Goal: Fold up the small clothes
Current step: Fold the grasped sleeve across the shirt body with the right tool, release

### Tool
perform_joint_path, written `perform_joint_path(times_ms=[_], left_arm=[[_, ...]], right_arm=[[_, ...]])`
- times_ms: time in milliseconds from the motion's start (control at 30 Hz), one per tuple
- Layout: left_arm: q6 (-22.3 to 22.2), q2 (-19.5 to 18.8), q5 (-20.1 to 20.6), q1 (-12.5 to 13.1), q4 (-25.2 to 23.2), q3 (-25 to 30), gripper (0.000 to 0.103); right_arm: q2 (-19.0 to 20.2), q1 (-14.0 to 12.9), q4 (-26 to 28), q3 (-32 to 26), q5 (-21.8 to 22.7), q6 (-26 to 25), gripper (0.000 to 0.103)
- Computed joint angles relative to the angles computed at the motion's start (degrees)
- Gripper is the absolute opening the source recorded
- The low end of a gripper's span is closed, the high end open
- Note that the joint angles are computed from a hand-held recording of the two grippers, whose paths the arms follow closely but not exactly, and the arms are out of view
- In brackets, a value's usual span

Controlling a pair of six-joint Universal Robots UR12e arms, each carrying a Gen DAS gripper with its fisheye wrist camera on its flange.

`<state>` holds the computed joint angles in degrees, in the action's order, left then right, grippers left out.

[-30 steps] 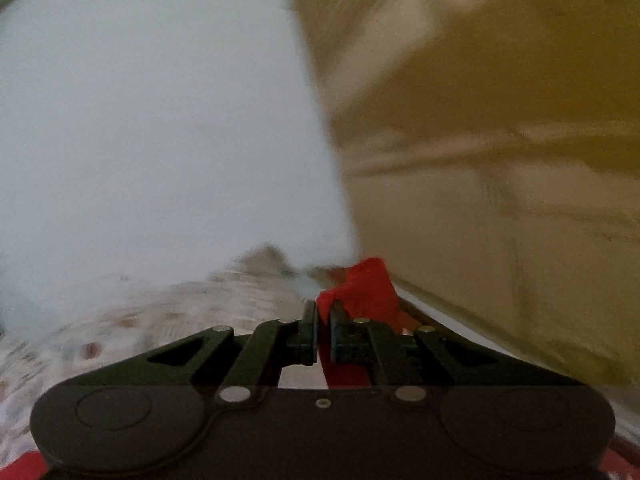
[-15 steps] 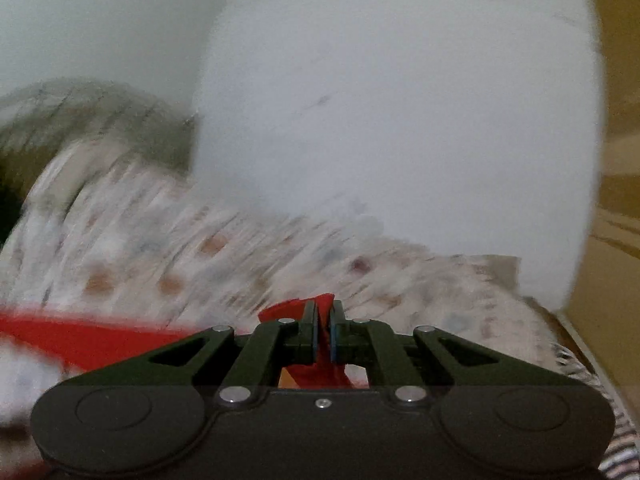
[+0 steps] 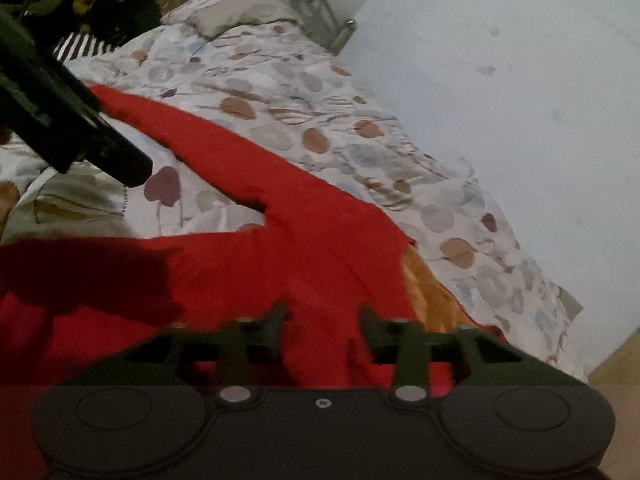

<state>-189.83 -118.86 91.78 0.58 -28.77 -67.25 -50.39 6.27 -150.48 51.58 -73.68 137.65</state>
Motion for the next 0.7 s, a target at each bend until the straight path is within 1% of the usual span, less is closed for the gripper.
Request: perform_joint_path(times_ms=[33, 67, 100, 133, 200, 233, 300, 333, 400, 433, 467, 500, 533, 567, 600, 633, 700], left_arm=[[0.1, -0.4, -0.4, -0.1, 0.2, 0.5, 0.103], [0.3, -0.9, -1.0, -0.2, 0.3, 1.2, 0.103], [0.4, -1.4, -1.4, -0.4, 0.2, 1.8, 0.103], [0.6, -2.0, -2.2, -0.6, -0.1, 2.7, 0.103], [1.0, -3.2, -3.9, -1.0, -0.9, 4.5, 0.103], [1.3, -3.8, -5.0, -1.2, -1.3, 5.4, 0.103], [1.9, -4.8, -6.5, -1.5, -1.2, 6.7, 0.103], [2.2, -5.4, -6.8, -1.8, -1.2, 7.5, 0.103], [3.1, -6.8, -6.5, -2.5, -2.6, 9.4, 0.103], [3.8, -7.6, -5.9, -2.9, -3.8, 10.5, 0.103], [4.2, -8.1, -5.1, -3.2, -4.9, 11.3, 0.103], [4.6, -8.6, -4.1, -3.6, -6.3, 12.2, 0.103], [4.8, -9.0, -3.1, -3.8, -7.7, 12.8, 0.103], [4.8, -9.3, -2.1, -4.0, -9.2, 13.4, 0.103], [4.5, -9.4, -1.5, -4.2, -10.2, 13.7, 0.103], [4.1, -9.4, -1.3, -4.1, -10.7, 13.7, 0.103], [3.2, -9.3, -1.6, -4.0, -11.0, 13.4, 0.103]], right_arm=[[-0.4, -0.5, -0.4, 0.4, -0.1, 1.7, 0.071], [-0.3, -1.0, -0.6, 0.3, -0.1, 3.5, 0.074], [-0.6, -1.7, -1.7, 0.9, 0.1, 6.1, 0.080], [-0.9, -2.4, -3.0, 1.4, -0.1, 9.0, 0.090], [-1.3, -3.6, -5.6, 2.5, -1.7, 14.7, 0.102], [-1.6, -4.4, -6.5, 3.0, -2.2, 17.9, 0.102], [-2.2, -5.8, -6.0, 3.4, -2.7, 24.5, 0.102], [-2.4, -6.5, -6.0, 3.5, -2.5, 28.3, 0.102], [-2.7, -7.8, -8.0, 4.3, -2.9, 36.9, 0.102], [-2.8, -8.3, -8.6, 4.4, -4.1, 41.4, 0.103], [-2.6, -8.7, -7.8, 4.0, -6.1, 45.9, 0.103], [-2.4, -8.7, -5.9, 3.2, -8.7, 48.4, 0.103], [-2.0, -8.5, -3.3, 2.1, -12.7, 49.7, 0.103], [-1.2, -8.1, -0.9, 0.6, -17.7, 49.2, 0.103], [-0.3, -7.8, 0.6, -0.7, -20.9, 47.4, 0.103], [0.6, -7.7, 0.9, -1.6, -23.0, 44.0, 0.102], [2.7, -7.3, 0.2, -3.5, -26.6, 35.0, 0.102]])
